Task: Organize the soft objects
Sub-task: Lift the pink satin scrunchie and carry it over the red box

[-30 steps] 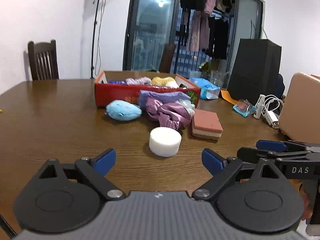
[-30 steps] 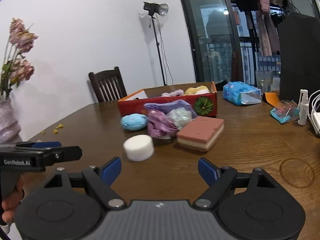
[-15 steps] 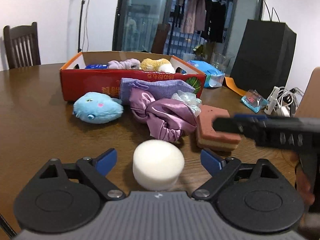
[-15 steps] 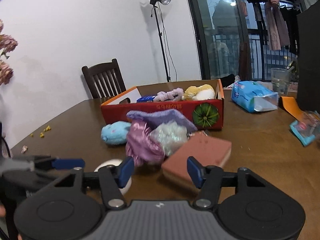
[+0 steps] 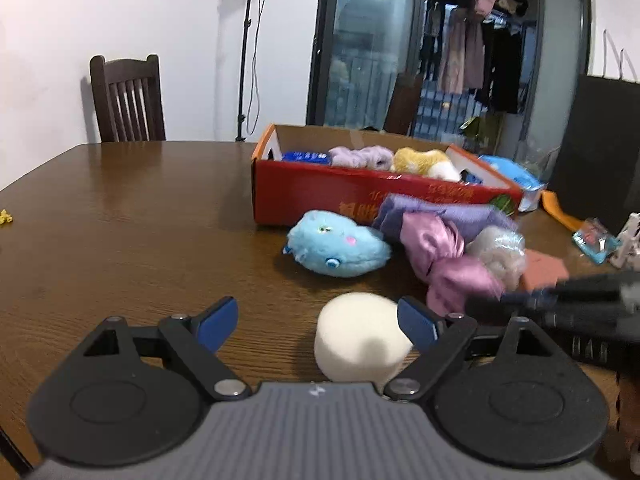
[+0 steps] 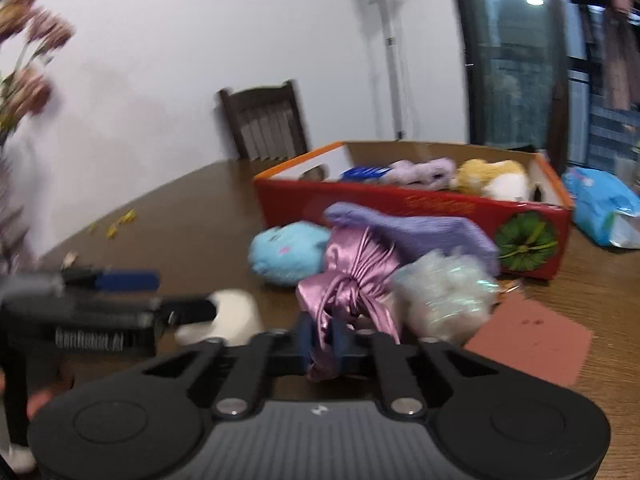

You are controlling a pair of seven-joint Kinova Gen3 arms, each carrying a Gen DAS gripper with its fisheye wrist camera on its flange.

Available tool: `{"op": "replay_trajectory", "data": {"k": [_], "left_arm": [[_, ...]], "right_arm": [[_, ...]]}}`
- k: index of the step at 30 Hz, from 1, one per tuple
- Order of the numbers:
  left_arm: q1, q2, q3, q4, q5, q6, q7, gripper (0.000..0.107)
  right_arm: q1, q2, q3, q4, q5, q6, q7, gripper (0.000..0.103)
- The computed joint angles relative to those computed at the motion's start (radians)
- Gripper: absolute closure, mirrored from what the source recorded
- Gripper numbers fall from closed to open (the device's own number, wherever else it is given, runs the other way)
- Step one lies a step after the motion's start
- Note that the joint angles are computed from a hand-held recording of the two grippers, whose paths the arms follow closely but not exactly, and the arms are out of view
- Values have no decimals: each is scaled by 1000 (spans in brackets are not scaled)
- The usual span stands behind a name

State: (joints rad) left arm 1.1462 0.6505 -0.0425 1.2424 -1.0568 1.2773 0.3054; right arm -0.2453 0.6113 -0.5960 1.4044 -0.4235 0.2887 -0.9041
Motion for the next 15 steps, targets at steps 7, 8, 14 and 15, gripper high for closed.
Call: {"op": "replay_trajectory", "data": {"k": [7,8,14,15], "left_arm": [[33,-21,9,7,-69,-46,0,19],[36,-27,11,15,-84,-74,7,19],[4,-57,49,44,-89,-299,9,35],[0,-52,56,38,-71,-324,-12,38]], "right_arm": [[194,-151,-120,210,-66,145,185,99],[207,-182,-112,239,-88,149,202,99],[322,-339,-134,429,-305,-21,260,90],[368,-346,-174,447,-346,-37,283,90]]}}
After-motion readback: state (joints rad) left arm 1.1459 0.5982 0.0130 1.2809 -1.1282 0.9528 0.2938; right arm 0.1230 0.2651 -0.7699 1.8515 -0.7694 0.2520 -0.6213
